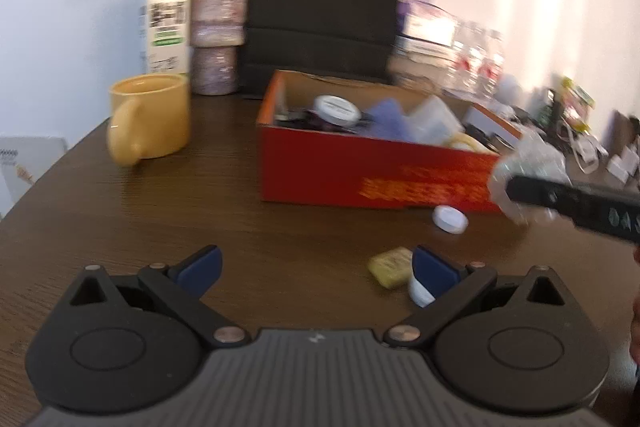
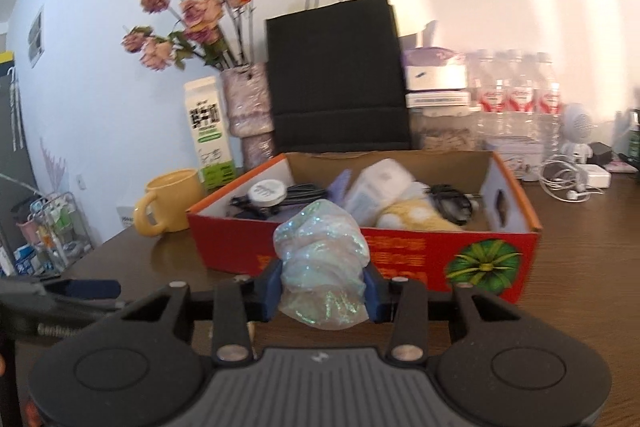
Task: Organize objects
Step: 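Grasp the white lid with the left gripper while the right gripper holds the bag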
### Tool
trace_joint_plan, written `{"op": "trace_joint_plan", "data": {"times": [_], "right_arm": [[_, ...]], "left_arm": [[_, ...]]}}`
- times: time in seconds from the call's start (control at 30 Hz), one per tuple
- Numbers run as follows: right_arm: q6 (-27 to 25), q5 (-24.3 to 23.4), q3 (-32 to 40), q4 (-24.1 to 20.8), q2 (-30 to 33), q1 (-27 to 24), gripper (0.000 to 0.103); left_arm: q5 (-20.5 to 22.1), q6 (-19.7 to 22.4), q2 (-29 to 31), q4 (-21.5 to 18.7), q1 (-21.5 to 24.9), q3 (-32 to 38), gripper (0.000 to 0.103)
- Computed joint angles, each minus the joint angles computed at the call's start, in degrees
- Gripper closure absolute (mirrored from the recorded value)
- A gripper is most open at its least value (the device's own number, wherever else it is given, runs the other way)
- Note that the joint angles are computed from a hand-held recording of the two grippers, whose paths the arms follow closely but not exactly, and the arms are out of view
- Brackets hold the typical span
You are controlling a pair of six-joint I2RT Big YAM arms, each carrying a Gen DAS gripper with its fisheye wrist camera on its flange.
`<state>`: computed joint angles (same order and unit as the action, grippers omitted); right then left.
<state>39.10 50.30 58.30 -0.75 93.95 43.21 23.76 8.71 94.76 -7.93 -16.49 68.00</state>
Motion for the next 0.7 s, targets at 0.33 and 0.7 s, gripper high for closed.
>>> {"op": "trace_joint_plan", "data": {"times": [0.33, 0.7], "right_arm": [[0.2, 2.8, -6.1, 2.1, -4.7, 0.7, 0.063], [-2.4, 3.2, -8.2, 7.0, -5.7, 2.2, 0.063]], "left_arm": [[-1.0, 2.6, -1.3, -1.8, -4.6, -2.2, 0.019], [-7.0, -0.9, -0.1, -1.8, -9.7, -1.6, 0.051]]}}
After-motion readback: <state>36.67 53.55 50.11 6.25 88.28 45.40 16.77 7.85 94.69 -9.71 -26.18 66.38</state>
